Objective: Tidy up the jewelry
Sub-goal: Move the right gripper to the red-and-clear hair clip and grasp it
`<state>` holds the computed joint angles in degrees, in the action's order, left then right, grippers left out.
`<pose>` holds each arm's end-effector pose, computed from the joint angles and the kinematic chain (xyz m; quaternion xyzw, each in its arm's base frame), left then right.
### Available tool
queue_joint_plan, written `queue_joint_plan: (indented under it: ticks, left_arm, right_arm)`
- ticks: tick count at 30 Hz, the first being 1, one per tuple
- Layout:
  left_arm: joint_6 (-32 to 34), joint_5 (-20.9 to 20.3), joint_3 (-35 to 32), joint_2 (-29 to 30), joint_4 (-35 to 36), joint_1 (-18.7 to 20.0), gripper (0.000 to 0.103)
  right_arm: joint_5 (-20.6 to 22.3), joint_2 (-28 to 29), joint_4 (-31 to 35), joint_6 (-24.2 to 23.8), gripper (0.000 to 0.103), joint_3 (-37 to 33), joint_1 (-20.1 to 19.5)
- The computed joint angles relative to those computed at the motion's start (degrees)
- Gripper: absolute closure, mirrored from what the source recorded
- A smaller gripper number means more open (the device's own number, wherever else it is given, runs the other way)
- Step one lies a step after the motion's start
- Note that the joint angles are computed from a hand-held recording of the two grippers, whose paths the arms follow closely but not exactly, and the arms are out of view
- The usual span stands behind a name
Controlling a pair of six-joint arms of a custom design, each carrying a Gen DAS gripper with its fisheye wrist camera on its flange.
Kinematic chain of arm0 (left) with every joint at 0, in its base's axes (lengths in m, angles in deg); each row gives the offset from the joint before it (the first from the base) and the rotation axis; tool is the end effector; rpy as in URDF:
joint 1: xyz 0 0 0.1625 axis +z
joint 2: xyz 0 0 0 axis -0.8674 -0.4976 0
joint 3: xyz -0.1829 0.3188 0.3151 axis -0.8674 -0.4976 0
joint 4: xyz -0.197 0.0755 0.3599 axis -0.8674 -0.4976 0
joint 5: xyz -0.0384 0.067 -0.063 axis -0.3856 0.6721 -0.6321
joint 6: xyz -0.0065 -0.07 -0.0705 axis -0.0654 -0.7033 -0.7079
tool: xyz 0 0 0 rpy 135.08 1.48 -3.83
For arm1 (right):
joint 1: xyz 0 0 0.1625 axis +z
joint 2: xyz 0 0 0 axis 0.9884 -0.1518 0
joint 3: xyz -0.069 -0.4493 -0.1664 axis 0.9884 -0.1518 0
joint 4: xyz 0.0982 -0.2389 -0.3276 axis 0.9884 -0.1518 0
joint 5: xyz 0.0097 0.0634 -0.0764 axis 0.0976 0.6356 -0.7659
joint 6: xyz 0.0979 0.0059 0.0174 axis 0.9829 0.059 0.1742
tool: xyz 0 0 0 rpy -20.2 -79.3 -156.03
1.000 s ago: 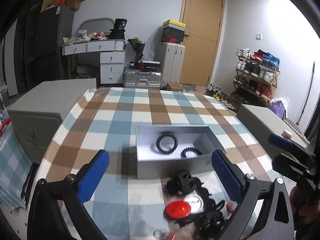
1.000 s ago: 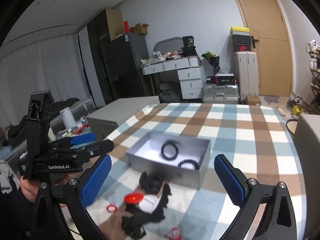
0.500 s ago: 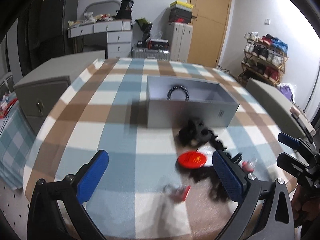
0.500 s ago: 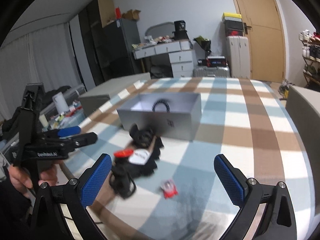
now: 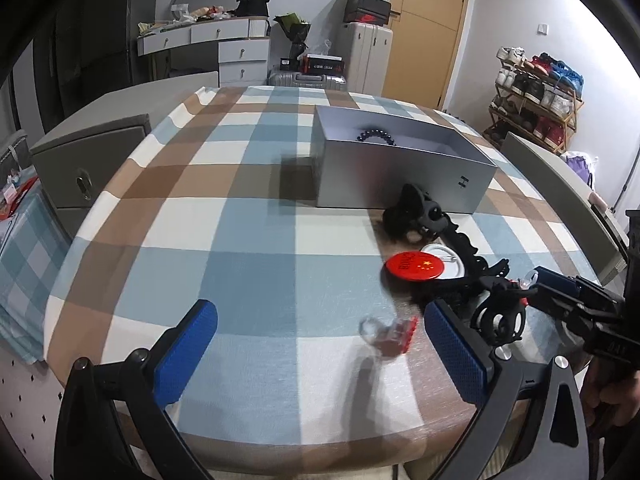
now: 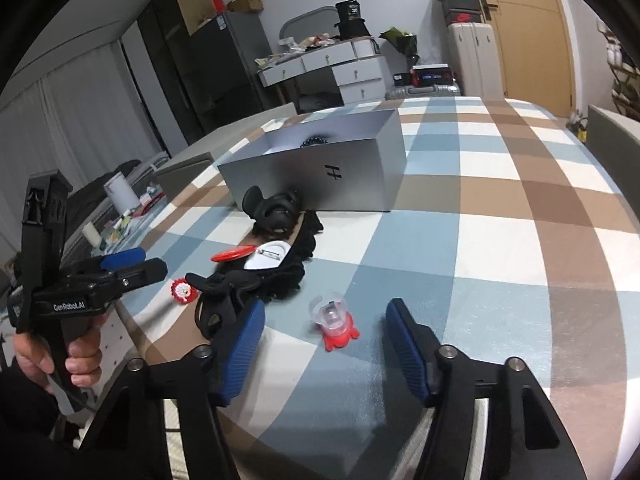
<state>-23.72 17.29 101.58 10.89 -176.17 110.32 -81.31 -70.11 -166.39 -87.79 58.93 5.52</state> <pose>-0.3676 -0.7512 0.0871 0.2465 0.8838 -0.3024 0.2581 0.0799 -0.7376 0.2617 0.2109 -0.8890 0.3651 0.1784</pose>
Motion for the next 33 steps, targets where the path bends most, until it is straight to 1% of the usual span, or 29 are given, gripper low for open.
queue_joint_plan:
  ticks: [5,6,7,13,16,19,21,23,27,30,32,33]
  left_arm:
    - [0.85,-0.43,0.9,-0.6,-0.34,0.12,0.002]
    - [0.8,-0.43,0.98,-0.65,-0.16,0.11,0.002]
    - [0.62,0.05,1.17,-0.69,-0.06,0.03,0.002]
    - [-0.08,-1.25,0.42,-0.53,2.06,0.17,0.002]
    - [0.17,-2.79,0.21,-0.57,2.93,0.31,0.002]
    - [0.01,-2.83,-0.55,-0.31,5.37,0.21,0.002]
    - [0.78,-4.03,-0.6,-0.3,5.59,0.33,0.002]
    - [1.11,-4.5,-0.91,-0.15,5.87,0.39,0.002]
    - [2.22,-7.08,-1.37,0.0,6.3,0.59,0.003]
    - [3.48,-8.05,-1.96,0.31,7.71,0.52,0.015]
    - [3.55,-8.3,-2.65,0.6,9.24,0.57,0.028]
    - [3.65,-8.11,-2.75,0.68,9.35,0.56,0.029]
  right_arm:
    - [-0.6,0.26,1.2,0.4,0.062,-0.52,0.07]
    - [-0.65,0.24,1.13,0.34,0.079,-0.51,0.1]
    - [-0.58,0.13,2.64,0.77,0.084,-0.8,0.05]
    - [-1.14,0.47,0.54,0.69,0.085,-0.34,0.1]
    - [-0.33,0.17,-0.86,0.51,0.085,0.3,-0.02]
    - [0.21,-0.16,-2.16,0.29,0.085,0.77,-0.03]
    - [0.18,-0.31,-2.28,0.58,0.085,0.83,-0.04]
    - [0.69,-0.56,-2.45,0.85,0.085,1.05,-0.17]
    - [2.02,-1.04,-2.54,1.01,0.085,1.47,-0.46]
    - [2.52,-1.1,-2.9,0.62,0.085,1.65,-0.49]
    - [2.8,-1.12,-3.01,0.55,0.085,1.73,-0.53]
    - [2.82,-1.08,-3.26,0.53,0.085,1.81,-0.53]
